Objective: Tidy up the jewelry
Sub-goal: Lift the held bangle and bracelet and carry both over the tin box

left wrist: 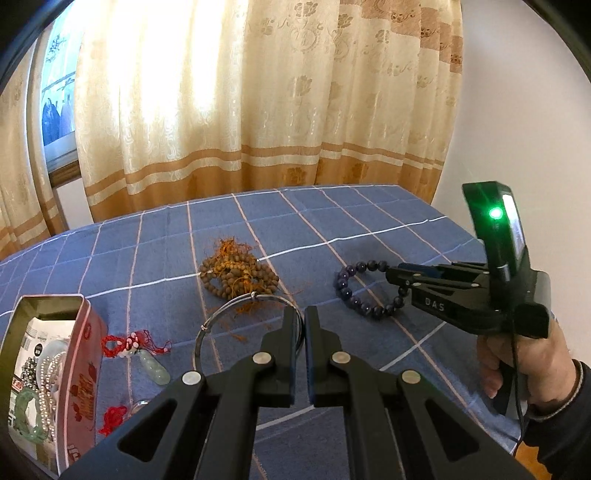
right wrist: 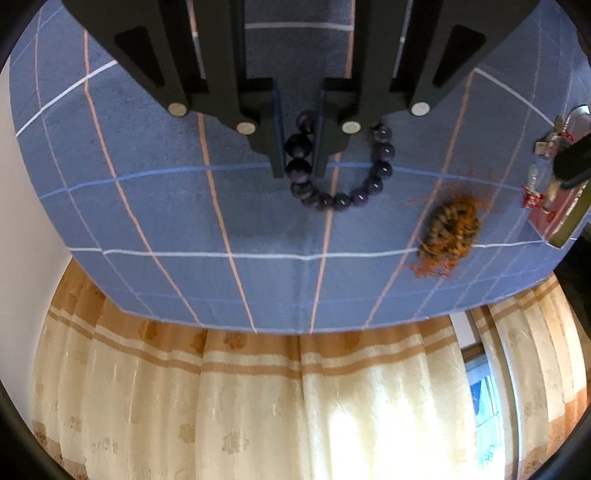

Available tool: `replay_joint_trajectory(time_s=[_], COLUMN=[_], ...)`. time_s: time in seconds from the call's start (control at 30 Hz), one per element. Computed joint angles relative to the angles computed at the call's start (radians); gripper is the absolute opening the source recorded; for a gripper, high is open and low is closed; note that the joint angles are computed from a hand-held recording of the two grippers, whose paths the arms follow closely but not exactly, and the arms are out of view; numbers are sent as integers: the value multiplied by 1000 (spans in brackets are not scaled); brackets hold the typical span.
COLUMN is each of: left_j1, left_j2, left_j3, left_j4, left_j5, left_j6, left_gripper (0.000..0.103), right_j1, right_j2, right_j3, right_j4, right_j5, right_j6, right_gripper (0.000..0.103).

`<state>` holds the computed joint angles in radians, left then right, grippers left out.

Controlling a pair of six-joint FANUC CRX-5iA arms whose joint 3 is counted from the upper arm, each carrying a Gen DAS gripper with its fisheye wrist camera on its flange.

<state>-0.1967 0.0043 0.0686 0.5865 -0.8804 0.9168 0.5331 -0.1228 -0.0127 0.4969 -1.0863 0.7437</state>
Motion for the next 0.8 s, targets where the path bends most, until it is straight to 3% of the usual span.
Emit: replay_joint_trajectory(time_s=[0.5,0.8], left_j1=[52,109], left_j2=[-37,-61], left_j3=[-3,-15], left_j4=[52,83], left_j5=[20,28], left_j6=[-41,-59], left_gripper=[3,3], right_j1=[108,152], right_j2=[-1,44], right_j3=[71,138], right_j4=[108,107], right_j5=[27,37], right_j6=[13,53], right_gripper=[16,16])
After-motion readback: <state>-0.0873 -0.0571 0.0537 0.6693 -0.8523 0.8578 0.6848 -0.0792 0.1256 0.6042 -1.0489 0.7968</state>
